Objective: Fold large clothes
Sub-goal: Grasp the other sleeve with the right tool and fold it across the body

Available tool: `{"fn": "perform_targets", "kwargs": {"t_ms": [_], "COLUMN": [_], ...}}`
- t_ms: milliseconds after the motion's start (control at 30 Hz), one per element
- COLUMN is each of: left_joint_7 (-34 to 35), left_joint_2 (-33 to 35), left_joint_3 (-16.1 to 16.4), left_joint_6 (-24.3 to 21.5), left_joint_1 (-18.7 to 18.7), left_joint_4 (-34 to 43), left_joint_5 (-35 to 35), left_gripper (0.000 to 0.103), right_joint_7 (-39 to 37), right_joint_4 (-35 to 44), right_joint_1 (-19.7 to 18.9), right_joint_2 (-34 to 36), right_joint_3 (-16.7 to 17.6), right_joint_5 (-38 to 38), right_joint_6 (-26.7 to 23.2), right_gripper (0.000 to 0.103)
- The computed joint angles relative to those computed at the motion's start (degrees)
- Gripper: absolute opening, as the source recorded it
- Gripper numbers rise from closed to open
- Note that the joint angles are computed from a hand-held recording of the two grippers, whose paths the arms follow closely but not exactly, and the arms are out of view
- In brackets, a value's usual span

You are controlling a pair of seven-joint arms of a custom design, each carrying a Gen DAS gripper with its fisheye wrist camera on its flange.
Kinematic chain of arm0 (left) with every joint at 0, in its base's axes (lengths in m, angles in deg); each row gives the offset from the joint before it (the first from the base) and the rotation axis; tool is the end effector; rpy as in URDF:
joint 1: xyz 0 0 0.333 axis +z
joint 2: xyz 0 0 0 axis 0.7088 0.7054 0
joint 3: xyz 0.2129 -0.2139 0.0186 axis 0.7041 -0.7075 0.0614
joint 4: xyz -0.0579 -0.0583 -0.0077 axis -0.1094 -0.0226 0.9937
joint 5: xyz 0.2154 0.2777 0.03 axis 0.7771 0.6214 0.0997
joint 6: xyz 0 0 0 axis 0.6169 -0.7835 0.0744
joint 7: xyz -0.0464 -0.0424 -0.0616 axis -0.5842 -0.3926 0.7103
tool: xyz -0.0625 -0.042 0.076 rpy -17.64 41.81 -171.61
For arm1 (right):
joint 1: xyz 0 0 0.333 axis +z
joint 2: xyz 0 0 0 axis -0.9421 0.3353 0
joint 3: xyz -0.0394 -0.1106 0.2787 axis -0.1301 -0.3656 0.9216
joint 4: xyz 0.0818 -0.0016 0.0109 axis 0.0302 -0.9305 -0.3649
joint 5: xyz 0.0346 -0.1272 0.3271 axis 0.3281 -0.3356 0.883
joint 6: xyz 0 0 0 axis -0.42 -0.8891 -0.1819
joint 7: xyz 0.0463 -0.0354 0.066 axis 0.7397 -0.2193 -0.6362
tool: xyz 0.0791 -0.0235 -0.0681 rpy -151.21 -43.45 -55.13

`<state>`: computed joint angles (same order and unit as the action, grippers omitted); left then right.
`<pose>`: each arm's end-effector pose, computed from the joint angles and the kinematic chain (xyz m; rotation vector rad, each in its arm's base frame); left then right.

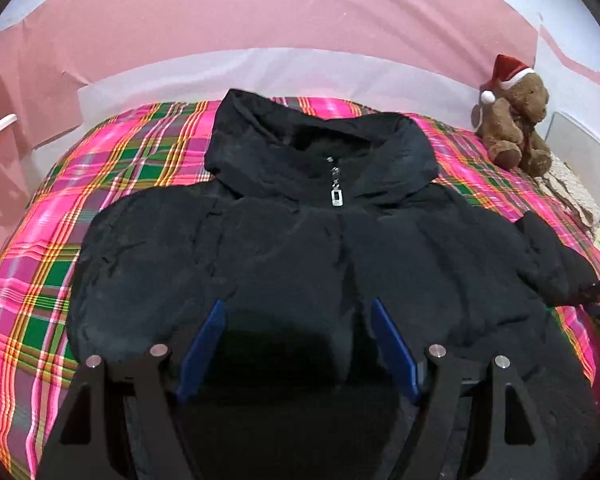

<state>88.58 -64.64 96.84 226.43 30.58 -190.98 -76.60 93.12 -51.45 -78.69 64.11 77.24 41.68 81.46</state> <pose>0.6406 -0.0592 0.4203 -1.8891 1.5991 -0.7872 0.7336 -0.0503 0.3802 -1.2031 2.1529 -0.2800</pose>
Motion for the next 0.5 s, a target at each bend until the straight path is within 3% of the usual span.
{"fn": "perform_targets", "kwargs": {"t_ms": [33, 100, 133, 167, 267, 500], "left_joint_7": [0.26, 0.69, 0.53, 0.68, 0.69, -2.10], "left_joint_2": [0.41, 0.72, 0.63, 0.54, -0.15, -4.00], "left_joint_3": [-0.53, -1.28, -1.09, -1.19, -0.84, 2.33], "left_joint_6": [-0.41, -0.83, -0.79, -0.82, -0.37, 1.97], "left_joint_1": [0.48, 1.13, 0.97, 1.07, 0.81, -1.36], "left_joint_4": [0.41, 0.57, 0.34, 0.26, -0.57, -4.69], "left_joint_5": [-0.41, -1.03, -0.95, -0.98, -0.63, 2.23], "left_gripper": [0.077, 0.077, 0.077, 0.077, 0.077, 0.077], "right_joint_7": [0.32, 1.81, 0.60, 0.32, -0.19, -9.22], "right_joint_4": [1.08, 3.23, 4.34, 4.79, 1.96, -8.82], "right_joint_1": [0.22, 0.99, -0.16, -0.38, 0.87, 0.49], "right_joint_2": [0.72, 1.95, 2.67, 2.82, 0.10, -11.93], "right_joint_3": [-0.34, -1.35, 0.40, 0.90, 0.21, 5.87], "right_joint_5": [-0.21, -1.08, -0.02, 0.44, -0.59, 0.59], "right_joint_6": [-0.01, -0.75, -1.32, -1.62, 1.18, 11.03], "right_gripper": [0.062, 0.038, 0.021, 0.017, 0.010, 0.008]}}
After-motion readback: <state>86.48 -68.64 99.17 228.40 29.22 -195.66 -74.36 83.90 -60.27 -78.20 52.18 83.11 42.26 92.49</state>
